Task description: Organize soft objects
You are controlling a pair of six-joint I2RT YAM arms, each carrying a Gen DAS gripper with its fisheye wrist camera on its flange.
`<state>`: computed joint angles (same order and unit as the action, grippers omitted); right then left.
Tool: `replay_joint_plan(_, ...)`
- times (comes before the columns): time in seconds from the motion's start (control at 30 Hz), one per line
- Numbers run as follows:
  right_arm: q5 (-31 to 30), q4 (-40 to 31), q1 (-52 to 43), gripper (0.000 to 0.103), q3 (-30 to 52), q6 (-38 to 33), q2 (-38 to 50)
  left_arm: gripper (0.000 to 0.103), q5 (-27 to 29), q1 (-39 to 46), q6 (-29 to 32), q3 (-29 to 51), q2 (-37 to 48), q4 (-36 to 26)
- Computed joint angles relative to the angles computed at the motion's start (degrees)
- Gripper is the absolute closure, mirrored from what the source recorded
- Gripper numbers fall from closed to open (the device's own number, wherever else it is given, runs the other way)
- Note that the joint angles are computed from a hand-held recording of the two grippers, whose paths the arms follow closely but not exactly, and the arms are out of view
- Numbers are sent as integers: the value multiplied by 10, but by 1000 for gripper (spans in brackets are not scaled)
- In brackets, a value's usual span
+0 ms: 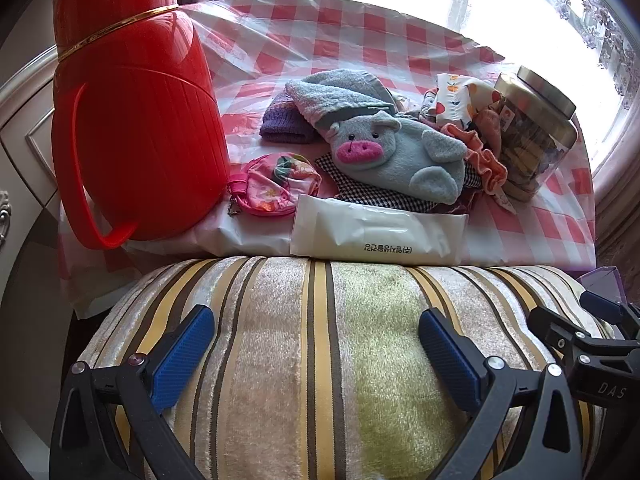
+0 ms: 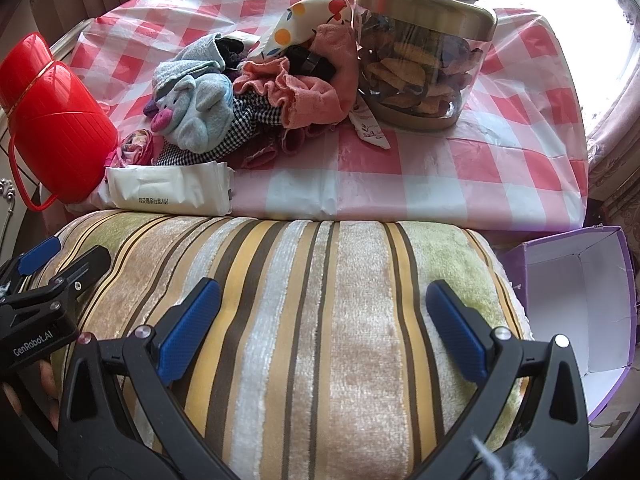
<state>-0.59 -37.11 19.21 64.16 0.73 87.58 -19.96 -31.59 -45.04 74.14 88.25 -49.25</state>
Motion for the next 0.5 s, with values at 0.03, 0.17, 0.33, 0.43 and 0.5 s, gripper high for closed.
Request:
replay_joint_plan(0.03,1,-4,1,0,3,1,0,0,1,1,1,-1,-1,1)
replay_joint_plan(0.17,3,-2,6,0,1,6,-1,0,3,5,5,-2,-1,3)
replay_joint_plan(0.33,2,-3,4,0,2,4,0,0,-1,-1,0,0,1,1)
replay_joint_plan(0.43,2,-3,3,0,3,3,0,0,-2,-1,0,0,1,1)
replay_joint_plan(0.5,2,-2,4,0,3,4,1,0,-3,-3,-2,1,2,0)
